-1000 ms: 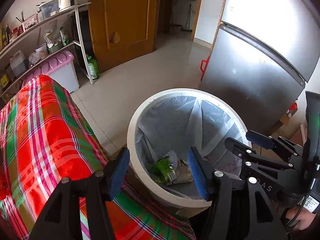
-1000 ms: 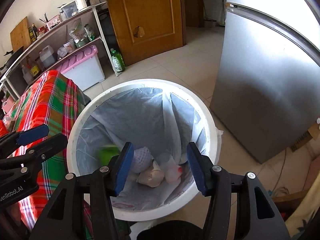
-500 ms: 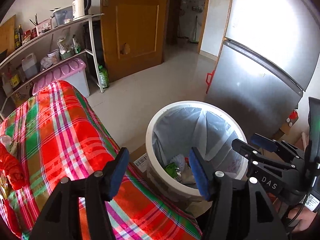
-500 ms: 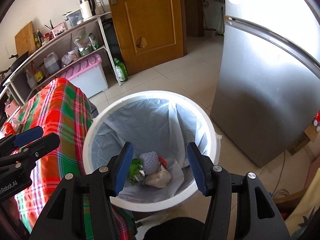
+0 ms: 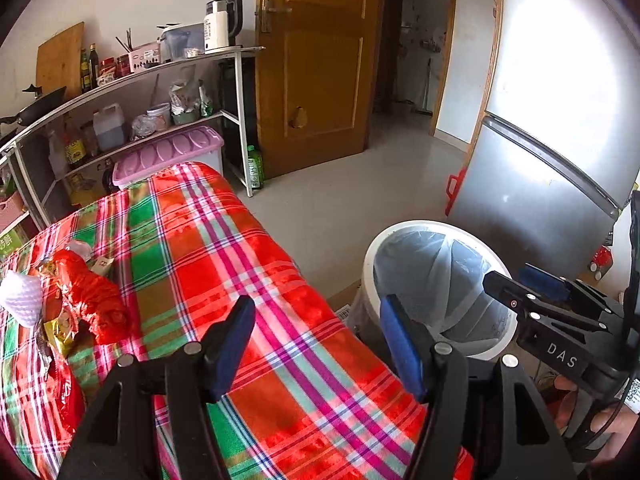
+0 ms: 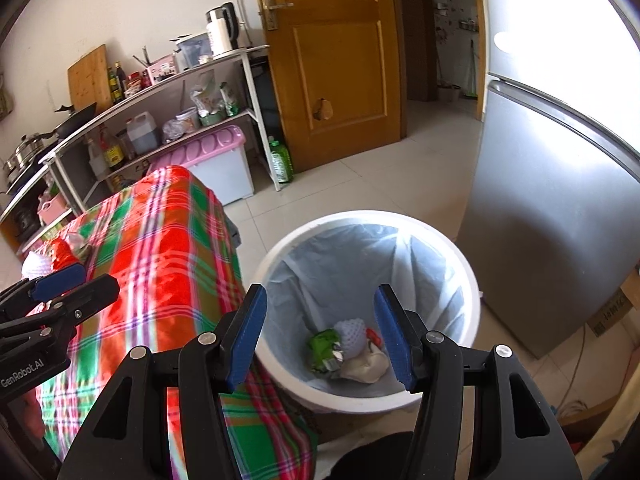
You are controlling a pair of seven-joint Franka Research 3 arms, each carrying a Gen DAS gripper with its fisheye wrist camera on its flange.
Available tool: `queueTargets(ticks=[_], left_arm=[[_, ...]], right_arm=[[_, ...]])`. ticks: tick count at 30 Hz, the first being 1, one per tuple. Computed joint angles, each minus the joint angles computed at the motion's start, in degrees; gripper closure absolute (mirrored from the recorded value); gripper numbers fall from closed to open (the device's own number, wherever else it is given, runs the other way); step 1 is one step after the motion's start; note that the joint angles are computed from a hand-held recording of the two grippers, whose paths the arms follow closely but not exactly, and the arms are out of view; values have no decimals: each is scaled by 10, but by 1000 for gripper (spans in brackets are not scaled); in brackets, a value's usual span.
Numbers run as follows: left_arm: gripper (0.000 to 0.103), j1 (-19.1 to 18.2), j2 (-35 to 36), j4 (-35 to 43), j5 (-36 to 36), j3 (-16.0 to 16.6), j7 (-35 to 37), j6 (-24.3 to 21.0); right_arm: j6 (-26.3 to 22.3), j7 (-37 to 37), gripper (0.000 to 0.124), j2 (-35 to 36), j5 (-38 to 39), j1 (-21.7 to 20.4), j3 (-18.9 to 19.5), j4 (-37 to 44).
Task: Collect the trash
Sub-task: 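Move both tools back over the bed toward the red wrappers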
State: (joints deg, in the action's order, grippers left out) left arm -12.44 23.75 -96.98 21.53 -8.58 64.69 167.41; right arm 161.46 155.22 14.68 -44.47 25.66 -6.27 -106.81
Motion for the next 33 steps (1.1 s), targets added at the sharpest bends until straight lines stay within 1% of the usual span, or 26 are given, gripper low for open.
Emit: queueTargets(ticks=[2,6,7,11,14,16,19,21,24,25,27,28,30,32,33], left_arm=[[36,5,-14,-22,-1,6,-8,13],[36,-13,-49,-71,44,51,-74,37],[34,-14,-55,-80,56,59,-89,42],[30,2,-79,-114,83,68,-126,48],[29,14,-95,-139,102,76,-161,44],[29,15,-105,-153,133,90,-199,44],[26,28,-121,-177,175,101,-248,50],[25,41,-127,-187,190,101,-272,48],[24,66,-135,-204,198,95,-289,57],[23,72,-138,-210,205,96,-295,63],[21,82,-142,-219,211,94,-302,64],[20,90,-143,-222,202,88,-293,63],[20,111,-142,-226,161,69,-254,57],[20,121,-138,-229,131,59,-228,59],[20,129,-135,-229,105,49,-205,58]], right_arm=[[6,2,67,4,-4,5,1,5],[23,-5,67,16,-5,16,1,20],[29,-10,67,19,-3,18,1,24],[43,-40,67,41,21,32,-1,49],[61,-75,67,59,52,41,-2,67],[69,-109,67,69,78,44,2,77],[71,-160,67,92,120,49,10,106],[81,-191,67,107,144,52,15,122],[64,-252,67,131,187,49,34,157],[60,-275,67,138,202,45,43,167],[44,-335,67,156,244,27,77,193],[40,-360,67,166,262,22,90,206],[20,-391,67,186,286,24,98,238],[2,-424,67,207,309,26,106,273],[-9,-443,67,219,324,24,114,294]])
